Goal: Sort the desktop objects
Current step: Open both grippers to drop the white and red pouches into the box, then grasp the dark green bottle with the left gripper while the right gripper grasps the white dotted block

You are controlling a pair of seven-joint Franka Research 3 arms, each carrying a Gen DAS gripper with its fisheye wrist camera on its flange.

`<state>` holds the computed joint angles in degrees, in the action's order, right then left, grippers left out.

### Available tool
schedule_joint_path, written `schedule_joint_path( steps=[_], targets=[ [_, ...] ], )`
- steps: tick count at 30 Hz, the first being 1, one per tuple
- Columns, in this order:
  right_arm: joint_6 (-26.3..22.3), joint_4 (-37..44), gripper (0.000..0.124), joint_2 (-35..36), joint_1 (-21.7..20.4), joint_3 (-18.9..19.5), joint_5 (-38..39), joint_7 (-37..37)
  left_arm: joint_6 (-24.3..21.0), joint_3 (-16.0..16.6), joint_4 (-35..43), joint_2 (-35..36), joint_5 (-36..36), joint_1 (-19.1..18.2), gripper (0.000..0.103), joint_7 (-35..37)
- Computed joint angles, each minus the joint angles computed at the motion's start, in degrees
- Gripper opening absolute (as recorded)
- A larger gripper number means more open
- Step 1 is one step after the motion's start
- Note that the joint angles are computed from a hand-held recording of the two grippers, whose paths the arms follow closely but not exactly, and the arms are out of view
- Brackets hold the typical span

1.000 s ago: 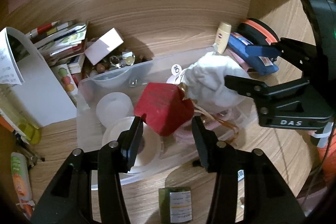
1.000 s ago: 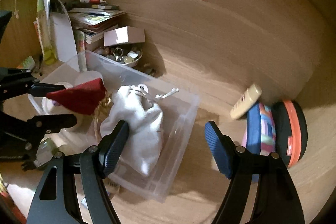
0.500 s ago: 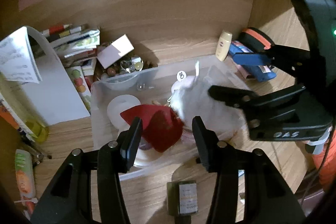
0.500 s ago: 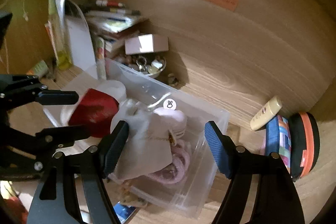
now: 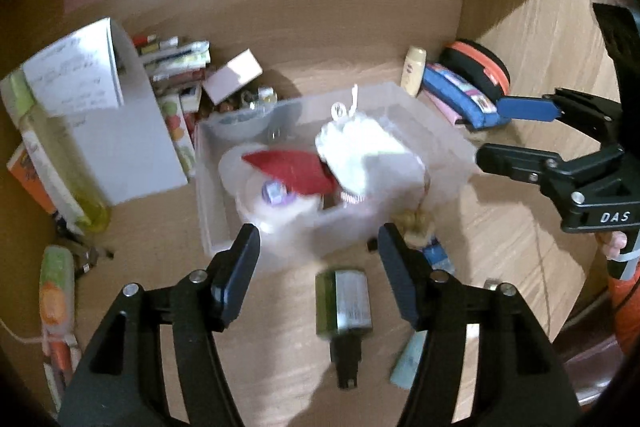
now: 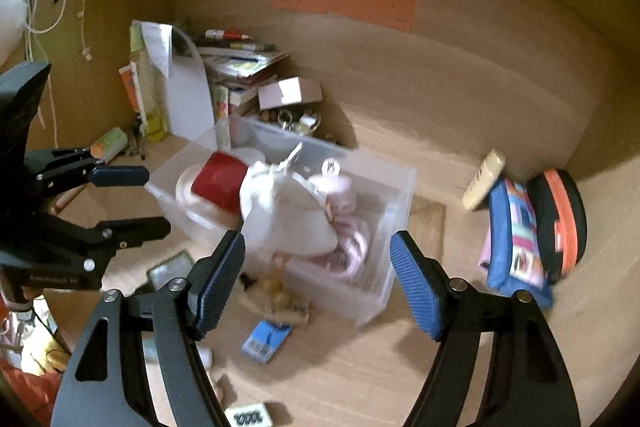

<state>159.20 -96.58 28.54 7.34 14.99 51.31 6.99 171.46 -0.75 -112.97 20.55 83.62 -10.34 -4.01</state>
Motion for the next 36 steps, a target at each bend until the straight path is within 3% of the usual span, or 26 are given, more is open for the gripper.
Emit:
schedule_joint_path(
  steps=[12, 19, 22, 26, 28, 36],
  targets=[
    [0.22, -9.32, 0.072, -2.36, -1.8, -0.89, 4.35, -4.19, 1.44, -0.29, -2.51, 2.49, -2.36, -0.97, 0.062, -1.77],
    [-1.96, -12.95, 0.072, -3.14, -2.12, -2.71, 1.55, -3.57, 1.66, 0.89, -1.94, 4.32, -4.96, -2.71, 0.062, -0.8],
    [-3.8, -14.08, 0.071, -3.41, -2.93, -2.45, 2.24, -5.74, -0.57, 2.01, -1.6, 4.49, -3.56, -4.7, 0.062, -4.02],
    [-3.62, -14.54, 0.07, -3.11, -2.32, -2.99, 1.59, -7.07, -0.11, 1.55, -1.2, 5.15, -4.4, -4.16, 0.058, -3.99],
    [-4.0, -14.35, 0.06, -2.81, -1.84, -3.46, 0.29, -6.53, -0.21, 1.29, -0.93, 5.53, -6.22, -3.92, 0.055, -2.28],
    [-5.98, -12.08, 0.039, -1.16, -1.83, -3.88, -1.88, -4.38, 0.18, 2.35, 0.58, 7.25, -12.95, -5.01, 0.053, 3.21]
  ],
)
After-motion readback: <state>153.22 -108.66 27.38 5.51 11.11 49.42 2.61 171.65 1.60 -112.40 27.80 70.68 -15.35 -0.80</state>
